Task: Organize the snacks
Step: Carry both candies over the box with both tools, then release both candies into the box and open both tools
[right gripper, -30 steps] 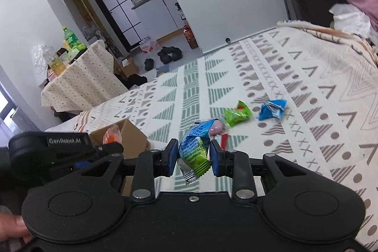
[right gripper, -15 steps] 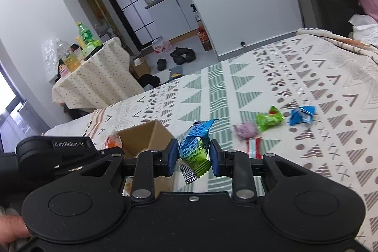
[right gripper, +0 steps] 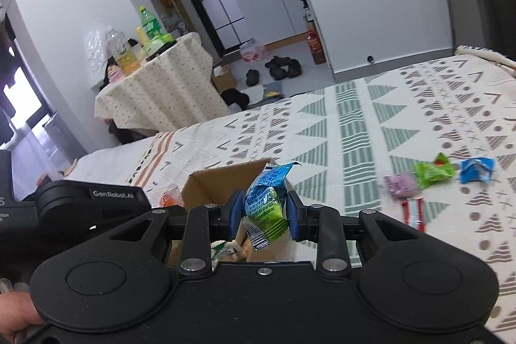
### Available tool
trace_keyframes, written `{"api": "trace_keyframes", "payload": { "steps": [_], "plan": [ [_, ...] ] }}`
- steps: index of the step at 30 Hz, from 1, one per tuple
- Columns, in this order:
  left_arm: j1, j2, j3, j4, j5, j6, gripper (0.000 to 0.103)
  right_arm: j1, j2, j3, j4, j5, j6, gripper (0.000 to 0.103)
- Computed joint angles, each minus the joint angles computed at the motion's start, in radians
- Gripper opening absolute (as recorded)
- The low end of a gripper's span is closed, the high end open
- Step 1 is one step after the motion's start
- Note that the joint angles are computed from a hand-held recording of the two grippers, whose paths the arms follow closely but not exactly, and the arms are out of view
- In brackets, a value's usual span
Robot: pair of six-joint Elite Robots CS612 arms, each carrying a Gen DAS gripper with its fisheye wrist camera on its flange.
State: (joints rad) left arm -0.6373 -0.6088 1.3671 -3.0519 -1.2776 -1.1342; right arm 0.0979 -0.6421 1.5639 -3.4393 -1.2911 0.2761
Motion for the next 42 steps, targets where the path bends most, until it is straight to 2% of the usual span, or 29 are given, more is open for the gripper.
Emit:
{"api": "trace_keyframes", "payload": {
  "steps": [7, 14, 19, 23, 26, 28, 33, 36, 42],
  "plan": [
    [0.020, 0.021, -0.020, 0.025, -0.018, -0.050, 0.022, 0.018, 0.039, -0.063, 0.057, 0.023, -0.006, 0.029],
    [0.033, 0.047, -0.050, 0.034, -0.041, -0.064, 0.022, 0.027, 0.074, -0.127, 0.116, 0.036, -0.013, 0.029],
    [0.030, 0.046, -0.053, 0.083, 0.023, -0.112, 0.027, 0.031, 0.092, -0.161, 0.143, 0.044, -0.013, 0.029],
    [0.035, 0.048, -0.056, 0.093, 0.001, -0.146, 0.031, 0.032, 0.102, -0.182, 0.156, 0.044, -0.018, 0.029],
    [0.034, 0.046, -0.057, 0.104, 0.001, -0.150, 0.038, 0.031, 0.103, -0.188, 0.156, 0.044, -0.020, 0.035],
    [0.030, 0.043, -0.055, 0.111, 0.016, -0.148, 0.046, 0.029, 0.099, -0.182, 0.147, 0.033, -0.017, 0.043],
    [0.017, 0.038, -0.057, 0.122, 0.046, -0.115, 0.071, 0.020, 0.078, -0.143, 0.131, 0.012, 0.000, 0.044],
    [0.010, 0.037, -0.064, 0.138, 0.055, -0.088, 0.081, 0.012, 0.061, -0.108, 0.126, -0.005, 0.003, 0.044],
    [-0.007, 0.042, -0.078, 0.149, 0.055, -0.035, 0.087, -0.008, 0.025, -0.034, 0.102, -0.053, 0.017, 0.049]
  ]
}}
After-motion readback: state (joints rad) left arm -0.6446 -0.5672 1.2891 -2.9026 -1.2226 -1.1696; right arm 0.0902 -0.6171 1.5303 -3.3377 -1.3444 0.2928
